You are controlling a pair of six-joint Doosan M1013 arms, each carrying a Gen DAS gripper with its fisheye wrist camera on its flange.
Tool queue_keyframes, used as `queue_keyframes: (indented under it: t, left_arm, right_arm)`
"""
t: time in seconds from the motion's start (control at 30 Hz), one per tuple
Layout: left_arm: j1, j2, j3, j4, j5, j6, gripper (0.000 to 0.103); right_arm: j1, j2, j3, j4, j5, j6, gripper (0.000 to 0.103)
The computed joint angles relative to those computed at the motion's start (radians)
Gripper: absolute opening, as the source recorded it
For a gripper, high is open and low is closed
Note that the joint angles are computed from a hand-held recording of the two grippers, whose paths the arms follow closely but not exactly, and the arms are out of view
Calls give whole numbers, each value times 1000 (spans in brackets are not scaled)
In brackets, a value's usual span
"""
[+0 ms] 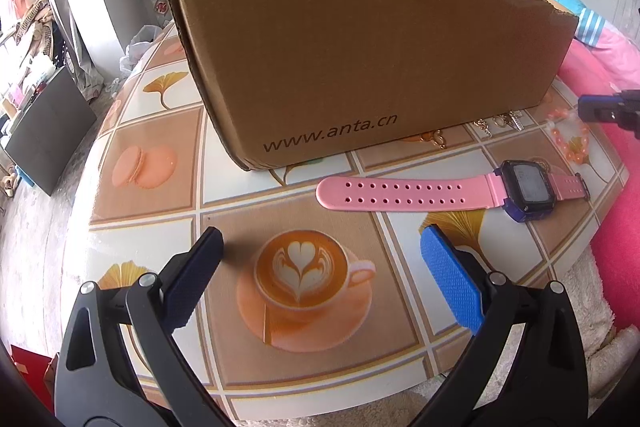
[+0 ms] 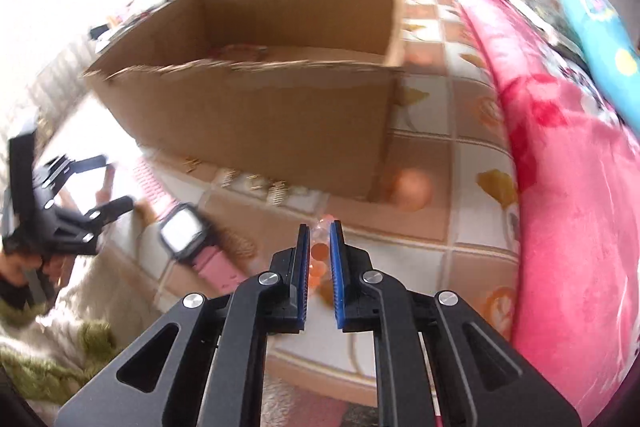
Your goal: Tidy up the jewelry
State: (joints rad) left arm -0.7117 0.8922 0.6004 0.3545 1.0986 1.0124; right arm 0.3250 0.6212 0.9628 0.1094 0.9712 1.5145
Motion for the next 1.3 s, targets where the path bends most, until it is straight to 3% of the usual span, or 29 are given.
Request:
queue_keyframes:
  t: [0.03,0.07,0.17,0.33,0.47,0.63,0.7,0.87,0.97,1.13,1.3]
  left_arm:
    - [0,1,-1,0,2,0,96]
    - [0,1,-3,0,4,0,96]
    - [0,0,-1,0,3,-2,96]
    - [-1,-1,2,1,-1,-1,96]
    - [-4,-11,18,20,-7,-4,96]
    - [-19,-79,147,90,-158,-25,95]
    - [-27,-86,158,110,-177,-12,95]
    - [-43,-84,152,124,-200,61,94]
    - [-53,-73,133,111,-188,133,94]
    - [-74,-15,37,139,-90,238,76]
    - [-83,12,-8,138,-66,323,62]
  right_arm:
    - [-2,7,-16,-6,11,22,37]
    - [-5,3,-9,11,-6,26,45]
    - [-6,-18,32,111,-64,-66,53]
    - [26,8,19,259,4,-323,63]
    - [59,32,-4,200,36,-380,64]
    - [70,59,-35,161,68,-392,64]
    - [70,62,-39,161,69,-392,51]
    - [48,84,-72,230,122,-403,49]
    - [19,118,-126,330,210,-402,47]
    - [-31,202,-262,486,395,-352,47]
    - [-61,282,-390,588,554,-301,47]
